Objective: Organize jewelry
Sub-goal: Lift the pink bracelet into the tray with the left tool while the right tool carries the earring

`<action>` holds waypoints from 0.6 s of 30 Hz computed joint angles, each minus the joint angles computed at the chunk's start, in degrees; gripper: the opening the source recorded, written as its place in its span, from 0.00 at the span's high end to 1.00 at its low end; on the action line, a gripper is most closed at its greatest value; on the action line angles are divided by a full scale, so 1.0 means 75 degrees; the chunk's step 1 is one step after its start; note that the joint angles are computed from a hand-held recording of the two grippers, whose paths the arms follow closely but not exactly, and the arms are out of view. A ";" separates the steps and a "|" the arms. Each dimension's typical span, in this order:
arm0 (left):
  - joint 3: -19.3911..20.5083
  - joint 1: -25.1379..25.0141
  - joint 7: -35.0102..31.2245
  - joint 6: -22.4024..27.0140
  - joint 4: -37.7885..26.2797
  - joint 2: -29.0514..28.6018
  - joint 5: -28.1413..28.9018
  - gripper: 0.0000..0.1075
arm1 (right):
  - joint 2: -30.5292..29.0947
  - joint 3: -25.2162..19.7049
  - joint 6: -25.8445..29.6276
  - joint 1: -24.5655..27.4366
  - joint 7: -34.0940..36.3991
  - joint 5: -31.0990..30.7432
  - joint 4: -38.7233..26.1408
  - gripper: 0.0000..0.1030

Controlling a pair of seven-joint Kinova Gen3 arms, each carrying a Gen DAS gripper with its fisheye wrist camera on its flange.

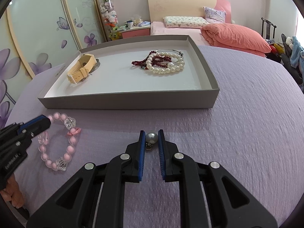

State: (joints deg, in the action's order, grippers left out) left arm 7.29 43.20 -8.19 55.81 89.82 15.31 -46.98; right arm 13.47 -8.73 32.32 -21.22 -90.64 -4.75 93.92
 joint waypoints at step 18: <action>0.0251 0.0055 0.1006 0.0043 0.0288 -0.0438 -0.1121 0.88 | -0.0276 -0.0155 -0.0375 0.0183 0.0571 -0.0454 0.0251 0.86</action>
State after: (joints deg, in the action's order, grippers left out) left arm 9.17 43.61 -0.65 56.14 91.98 12.03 -55.39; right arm 11.40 -9.89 29.50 -19.85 -86.36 -8.16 95.80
